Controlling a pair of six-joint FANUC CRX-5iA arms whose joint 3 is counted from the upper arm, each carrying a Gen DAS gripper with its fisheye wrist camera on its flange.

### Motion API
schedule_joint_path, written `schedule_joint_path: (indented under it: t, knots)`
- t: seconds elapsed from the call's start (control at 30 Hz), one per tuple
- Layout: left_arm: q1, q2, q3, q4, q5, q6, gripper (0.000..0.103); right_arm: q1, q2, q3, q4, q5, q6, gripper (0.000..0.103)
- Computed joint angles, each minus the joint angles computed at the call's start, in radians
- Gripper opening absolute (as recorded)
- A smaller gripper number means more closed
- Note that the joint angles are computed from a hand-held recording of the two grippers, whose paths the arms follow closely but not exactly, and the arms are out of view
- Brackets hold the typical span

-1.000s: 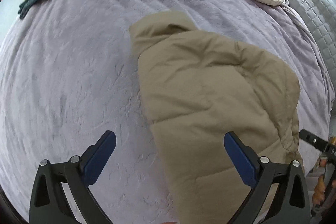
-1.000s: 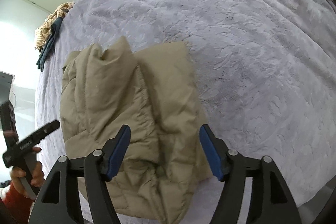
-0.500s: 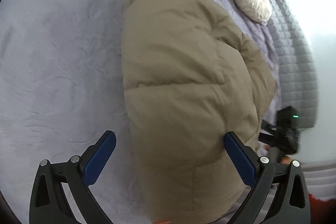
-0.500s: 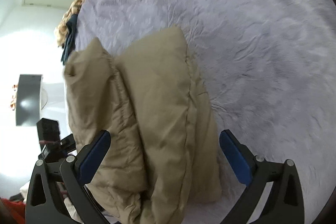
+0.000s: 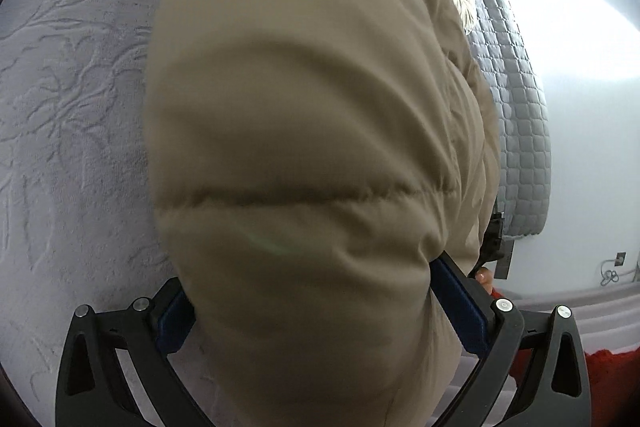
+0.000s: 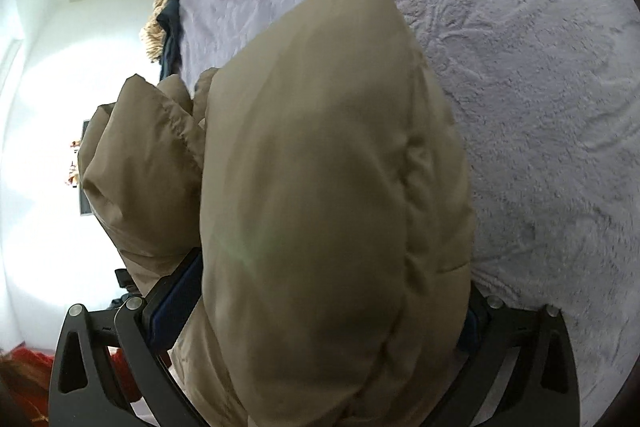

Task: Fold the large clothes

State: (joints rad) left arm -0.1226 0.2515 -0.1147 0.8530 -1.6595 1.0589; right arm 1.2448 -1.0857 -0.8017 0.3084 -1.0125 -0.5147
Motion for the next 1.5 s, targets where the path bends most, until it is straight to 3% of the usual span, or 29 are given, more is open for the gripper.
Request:
schedule_joint_path:
  t: [0.07, 0.1, 0.17, 0.27, 0.37, 0.5, 0.73, 0.83, 0.97, 1.07, 1.2, 1.27, 1.4, 1.43, 1.5]
  knots:
    - [-0.01, 0.006, 0.007, 0.009, 0.011, 0.015, 0.102, -0.041, 0.008, 0.004, -0.046, 0.04, 0.014, 0.087]
    - [-0.013, 0.004, 0.009, 0.012, 0.019, 0.018, 0.098, -0.029, 0.005, 0.0, -0.027, 0.043, -0.019, 0.082]
    - [-0.013, 0.0, 0.019, 0.018, 0.022, 0.012, 0.092, 0.023, 0.011, 0.005, 0.042, 0.017, -0.068, 0.059]
    - [-0.005, -0.006, 0.032, 0.044, 0.011, -0.004, 0.085, 0.074, 0.05, 0.038, 0.113, -0.019, -0.11, 0.046]
    - [0.015, -0.009, 0.063, 0.073, -0.003, -0.028, 0.085, 0.046, 0.129, 0.089, 0.124, 0.016, -0.078, 0.044]
    - [0.067, 0.008, 0.138, 0.097, -0.018, -0.041, 0.085, -0.1, 0.277, 0.174, 0.054, 0.163, 0.068, 0.044]
    - [0.21, 0.102, 0.342, 0.079, -0.037, -0.046, 0.085, -0.379, 0.65, 0.444, -0.308, 0.383, 0.588, 0.044]
    - [0.264, 0.158, 0.422, 0.052, -0.033, -0.051, 0.085, -0.435, 0.796, 0.538, -0.439, 0.459, 0.74, 0.044]
    - [0.318, 0.227, 0.48, 0.019, -0.021, -0.044, 0.085, -0.504, 0.96, 0.659, -0.631, 0.469, 0.94, 0.044]
    - [0.344, 0.277, 0.493, -0.038, -0.004, -0.014, 0.085, -0.524, 1.058, 0.728, -0.675, 0.411, 0.964, 0.048]
    - [0.361, 0.272, 0.451, -0.044, 0.027, -0.017, 0.086, -0.49, 1.064, 0.719, -0.561, 0.387, 0.807, 0.058]
    - [0.378, 0.256, 0.448, -0.067, 0.042, -0.04, 0.086, -0.448, 1.035, 0.706, -0.432, 0.328, 0.696, 0.059]
    - [0.396, 0.193, 0.444, -0.094, 0.11, -0.053, 0.086, -0.325, 0.968, 0.68, -0.045, 0.159, 0.41, 0.059]
    - [0.4, 0.181, 0.453, -0.089, 0.137, -0.061, 0.086, -0.299, 0.951, 0.674, 0.028, 0.152, 0.361, 0.057]
    - [0.396, 0.174, 0.482, -0.073, 0.164, -0.064, 0.086, -0.299, 0.908, 0.655, 0.062, 0.189, 0.364, 0.053]
